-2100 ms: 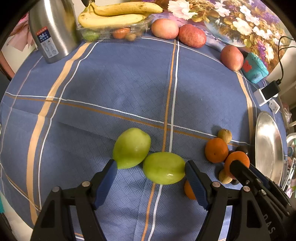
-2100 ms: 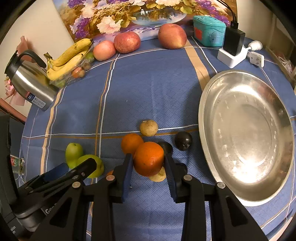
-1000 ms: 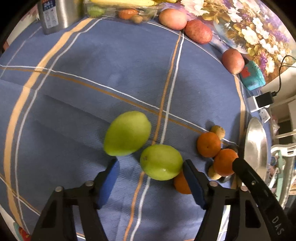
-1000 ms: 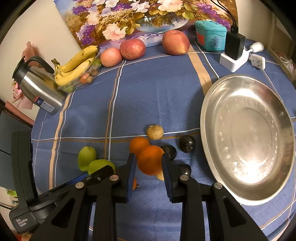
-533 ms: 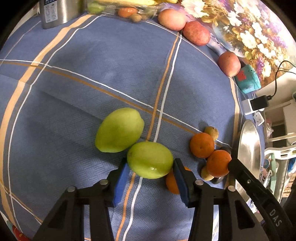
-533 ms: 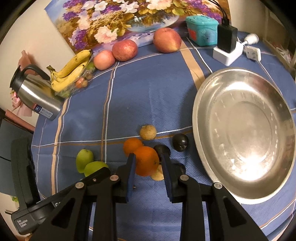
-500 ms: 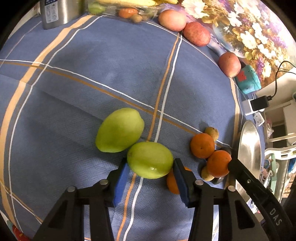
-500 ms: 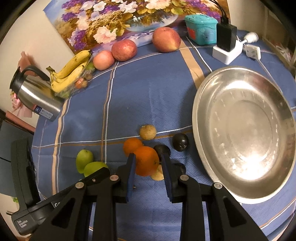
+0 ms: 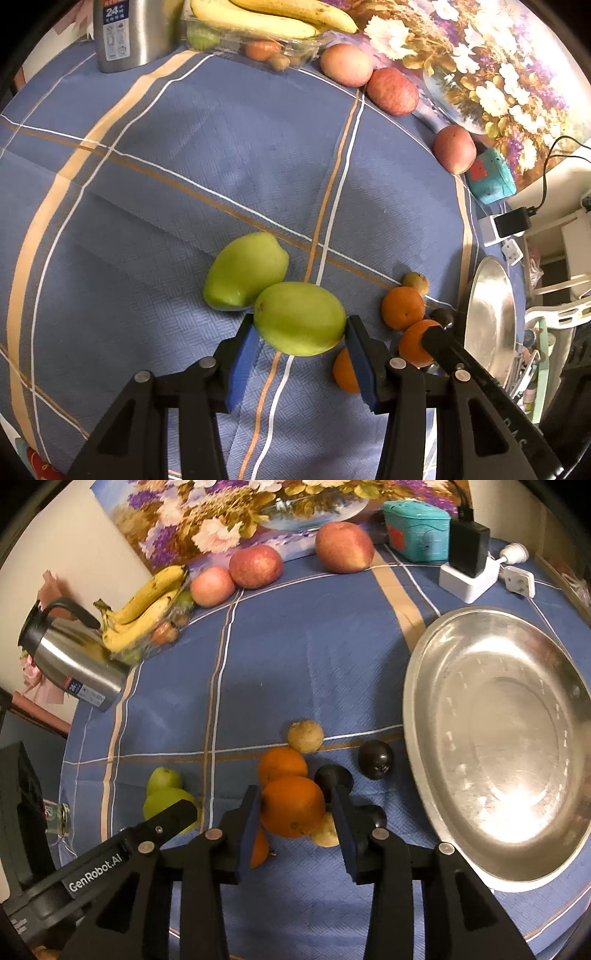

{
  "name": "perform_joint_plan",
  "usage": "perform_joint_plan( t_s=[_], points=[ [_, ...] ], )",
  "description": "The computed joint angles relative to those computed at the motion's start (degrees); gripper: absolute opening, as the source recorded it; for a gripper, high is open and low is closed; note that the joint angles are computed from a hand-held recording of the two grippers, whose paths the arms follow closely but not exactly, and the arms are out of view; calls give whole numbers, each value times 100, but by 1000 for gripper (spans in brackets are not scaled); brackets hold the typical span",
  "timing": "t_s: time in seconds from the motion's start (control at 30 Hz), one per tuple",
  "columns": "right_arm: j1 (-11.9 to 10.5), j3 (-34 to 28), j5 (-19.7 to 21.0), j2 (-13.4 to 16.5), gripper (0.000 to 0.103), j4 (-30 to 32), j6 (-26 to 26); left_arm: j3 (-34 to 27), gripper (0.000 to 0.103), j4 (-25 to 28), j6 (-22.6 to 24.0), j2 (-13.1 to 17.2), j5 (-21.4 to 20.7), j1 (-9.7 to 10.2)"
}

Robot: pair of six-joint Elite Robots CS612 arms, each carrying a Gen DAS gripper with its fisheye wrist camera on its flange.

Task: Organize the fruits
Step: 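Close the left tool on the green apple while the right tool closes on the orange, then carry the green apple with the left tool into the steel bowl while the right tool drops the orange there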

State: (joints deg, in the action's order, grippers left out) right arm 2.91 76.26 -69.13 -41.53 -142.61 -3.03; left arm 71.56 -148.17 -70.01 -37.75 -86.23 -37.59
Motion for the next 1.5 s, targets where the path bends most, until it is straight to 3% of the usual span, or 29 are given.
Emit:
perform_joint_plan(
  t_s=[0.53,0.9,1.2,1.3,1.5],
  points=[
    [107,-40,-249,2,39,136,-449,31,51,9,-12,-21,33,2],
    [54,79,-100,-112,38,-194,-239,91,51,-82,15,-91,204,-24],
    [16,50,-840,-136,39,-345,114,-90,51,36,197,-89,426,-55],
    [-23,35,-1222,-130,38,-437,303,-275,51,168,354,-15,418,-71],
    [-177,6,-1608,-117,39,-439,704,-874,51,480,829,242,420,-132]
  ],
)
